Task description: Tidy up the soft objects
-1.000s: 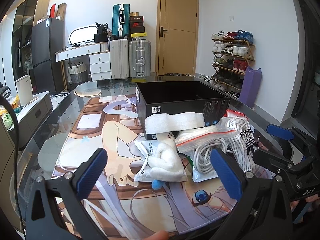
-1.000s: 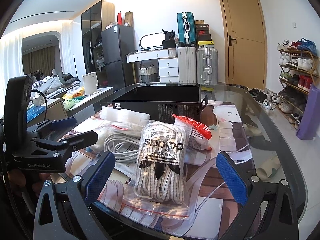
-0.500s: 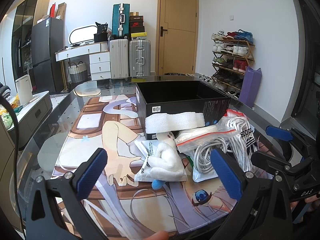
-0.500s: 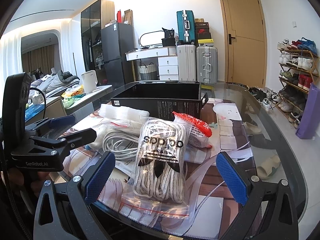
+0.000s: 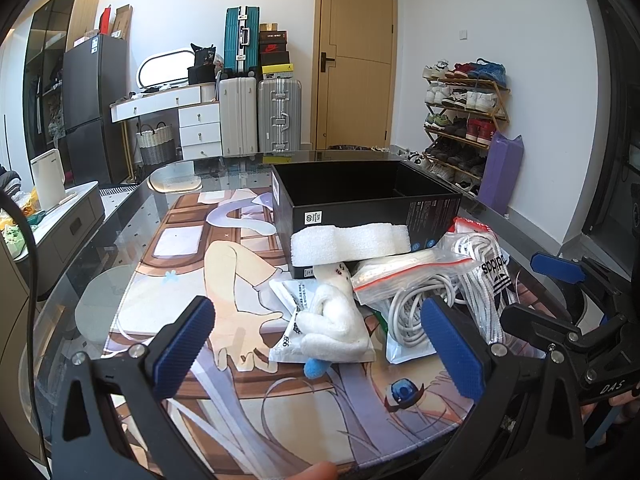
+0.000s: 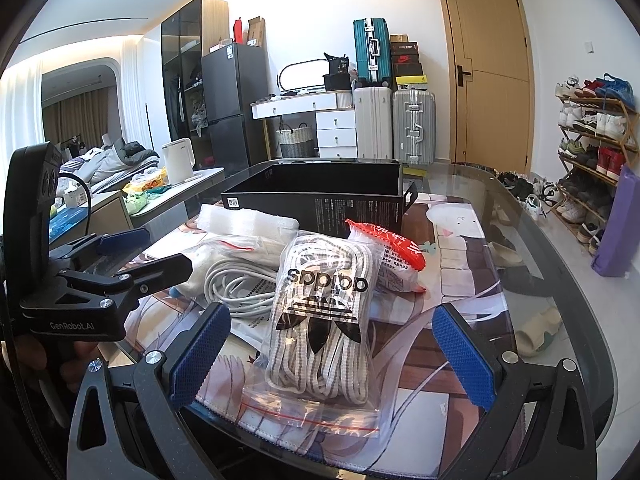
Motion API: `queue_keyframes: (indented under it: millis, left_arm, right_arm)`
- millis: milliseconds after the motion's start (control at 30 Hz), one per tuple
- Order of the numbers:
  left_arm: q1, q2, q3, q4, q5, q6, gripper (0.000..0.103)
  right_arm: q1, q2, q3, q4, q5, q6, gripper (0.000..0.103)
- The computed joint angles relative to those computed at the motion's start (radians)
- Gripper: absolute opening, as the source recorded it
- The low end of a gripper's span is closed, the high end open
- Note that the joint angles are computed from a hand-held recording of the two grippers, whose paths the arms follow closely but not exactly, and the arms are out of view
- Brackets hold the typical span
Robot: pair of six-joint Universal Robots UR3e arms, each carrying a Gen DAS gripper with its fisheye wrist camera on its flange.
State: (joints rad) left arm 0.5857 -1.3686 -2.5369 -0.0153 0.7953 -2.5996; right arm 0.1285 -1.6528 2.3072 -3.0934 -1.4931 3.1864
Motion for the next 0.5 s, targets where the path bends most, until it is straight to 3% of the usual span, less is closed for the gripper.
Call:
queue_keyframes:
  millis: [500]
  left_arm:
    - [-0.002, -0.027, -0.018, 0.036, 0.006, 0.007, 0.103]
  right_arm:
    - [0.003, 0.015, -0.011, 0.019, -0.007, 0.008, 0.103]
